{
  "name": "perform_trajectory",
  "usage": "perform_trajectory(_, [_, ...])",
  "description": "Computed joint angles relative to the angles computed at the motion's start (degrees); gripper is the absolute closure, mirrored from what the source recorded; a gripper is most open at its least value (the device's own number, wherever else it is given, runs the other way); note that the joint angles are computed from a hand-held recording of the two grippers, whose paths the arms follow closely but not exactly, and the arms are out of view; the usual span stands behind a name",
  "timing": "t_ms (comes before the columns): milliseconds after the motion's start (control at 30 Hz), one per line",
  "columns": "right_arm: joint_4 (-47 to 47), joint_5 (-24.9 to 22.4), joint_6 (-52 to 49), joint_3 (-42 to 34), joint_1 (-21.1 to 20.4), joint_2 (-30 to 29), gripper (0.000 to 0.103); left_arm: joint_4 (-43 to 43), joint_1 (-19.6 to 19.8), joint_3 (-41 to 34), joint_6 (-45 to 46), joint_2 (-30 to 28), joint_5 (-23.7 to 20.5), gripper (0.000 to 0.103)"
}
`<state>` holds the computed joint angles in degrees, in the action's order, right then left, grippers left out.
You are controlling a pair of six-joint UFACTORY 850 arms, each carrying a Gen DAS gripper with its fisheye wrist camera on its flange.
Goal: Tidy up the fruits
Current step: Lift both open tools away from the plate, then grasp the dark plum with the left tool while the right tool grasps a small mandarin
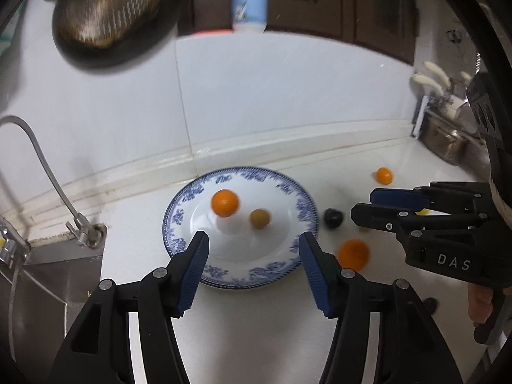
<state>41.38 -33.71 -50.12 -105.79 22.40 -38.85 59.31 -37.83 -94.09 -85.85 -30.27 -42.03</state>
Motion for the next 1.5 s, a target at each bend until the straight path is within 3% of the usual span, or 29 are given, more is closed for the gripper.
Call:
perform_trajectory(233, [9.9,6.8,-10.6,12.6,-1.7,9.6,0.062,5.9,-3.6,0.9,-6.3,1.9,-2.6,0.029])
perform_trajectory(333, [12.7,8.2,-13.1,16.1,-2.4,12.5,0.062,7.3,-5.0,0.6,-7.7,2.1,-3.6,0.02])
perform_trajectory(400, [14.9,8.8,-14.8,18.0,-3.0,14.0,0.056,8.1,-6.0,0.2,-8.8,2.0,-4.7,0.016])
perform_trajectory(667, [22.9,12.3,-21.7,24.8,-5.7,19.3,0.047,9.3,-9.3,-3.6,-10.8,-0.8,-7.7,0.014])
perform_trajectory(1033, [25.4,7.4,-30.2,27.3,-11.2,21.4,0.047,8.0,-13.4,-12.3,-12.3,-7.4,-13.1,0.014])
perform_trajectory(1500, [21.1,1.2,-34.5,26.0,-15.4,17.8,0.047,2.4,-15.5,-22.6,-11.2,-16.5,-17.4,0.015])
